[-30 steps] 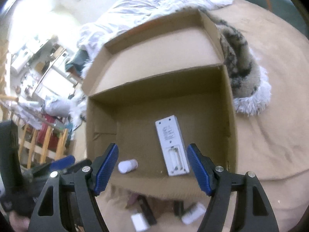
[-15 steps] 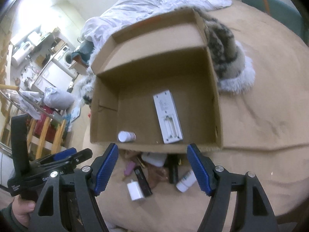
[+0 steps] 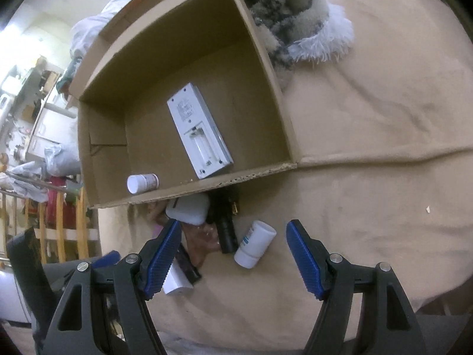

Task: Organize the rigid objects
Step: 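Grasp the white stick bottle with the right gripper while the left grasps the white charger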

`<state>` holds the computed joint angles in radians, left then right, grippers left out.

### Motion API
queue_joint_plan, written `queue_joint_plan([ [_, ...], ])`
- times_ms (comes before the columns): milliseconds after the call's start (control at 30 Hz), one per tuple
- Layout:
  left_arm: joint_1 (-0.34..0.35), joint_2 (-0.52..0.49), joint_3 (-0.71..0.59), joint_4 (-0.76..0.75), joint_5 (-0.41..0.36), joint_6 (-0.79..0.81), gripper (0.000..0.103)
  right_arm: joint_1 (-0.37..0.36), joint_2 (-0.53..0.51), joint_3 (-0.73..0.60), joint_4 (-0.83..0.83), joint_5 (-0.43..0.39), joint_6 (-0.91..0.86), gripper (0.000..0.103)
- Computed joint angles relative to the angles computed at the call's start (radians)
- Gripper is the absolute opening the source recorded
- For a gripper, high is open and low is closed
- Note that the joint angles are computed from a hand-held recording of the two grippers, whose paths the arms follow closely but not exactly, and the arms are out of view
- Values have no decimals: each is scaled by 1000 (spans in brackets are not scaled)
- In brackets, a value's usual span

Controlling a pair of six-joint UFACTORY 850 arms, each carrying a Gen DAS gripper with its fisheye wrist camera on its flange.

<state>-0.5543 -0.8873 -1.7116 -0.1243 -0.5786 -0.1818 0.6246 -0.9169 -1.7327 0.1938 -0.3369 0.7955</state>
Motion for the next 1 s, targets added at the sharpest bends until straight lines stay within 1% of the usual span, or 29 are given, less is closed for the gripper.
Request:
queue_joint_plan([
  [67, -17, -22, -22, -18, -32, 66, 66, -1, -7, -9, 2, -12, -2, 78],
  [133, -38, -47, -46, 33, -48, 52, 66, -1, -14, -18, 0, -24, 2, 78],
  [200, -52, -72, -68, 94, -58, 2, 66, -2, -22, -30, 7, -33, -4, 78],
  [300, -55, -110, -109, 75, -104, 15, 66, -2, -30, -42, 8, -44, -11, 78],
  [367, -57, -120, -116, 74, -112, 7, 65, -2, -35, -48, 13, -54, -19, 78],
  [400, -58, -123, -118, 81, -111, 0, 63, -2, -44, -58, 17, -68, -23, 78],
  [433, -56, -123, -117, 69, -107, 11, 45, -4, -55, -72, 25, -88, -30, 78],
  [500, -54, -127, -122, 45, -116, 39, 45, -8, -87, -110, 66, -129, -62, 78],
  [567, -55, -124, -119, 53, -119, 39, 45, -16, -116, -137, 167, -153, -140, 77],
  [633, -52, -122, -118, 65, -126, 17, 45, -21, -145, -170, 181, -180, -140, 71],
  [667, -41, -114, -109, 69, -125, 11, 45, -24, -161, -186, 197, -196, -145, 60],
  [700, -38, -107, -101, 80, -119, -7, 45, -28, -173, -195, 232, -206, -168, 54],
  [767, -32, -93, -84, 101, -106, -40, 45, -33, -195, -215, 269, -229, -181, 51],
  [800, -28, -89, -79, 112, -102, -59, 45, -32, -202, -222, 254, -236, -165, 37],
  [833, -24, -88, -78, 115, -102, -68, 45, -30, -207, -233, 231, -244, -153, 32],
  [867, -19, -88, -77, 112, -102, -75, 45, -25, -205, -238, 195, -242, -140, 30],
  [933, -11, -88, -77, 109, -106, -85, 45, -10, -199, -255, 43, -250, -59, 28],
  [967, -10, -86, -75, 113, -106, -91, 45, -5, -196, -257, 10, -246, -39, 28],
  [1000, -10, -85, -73, 119, -103, -99, 45, -4, -195, -255, 19, -239, -44, 28],
])
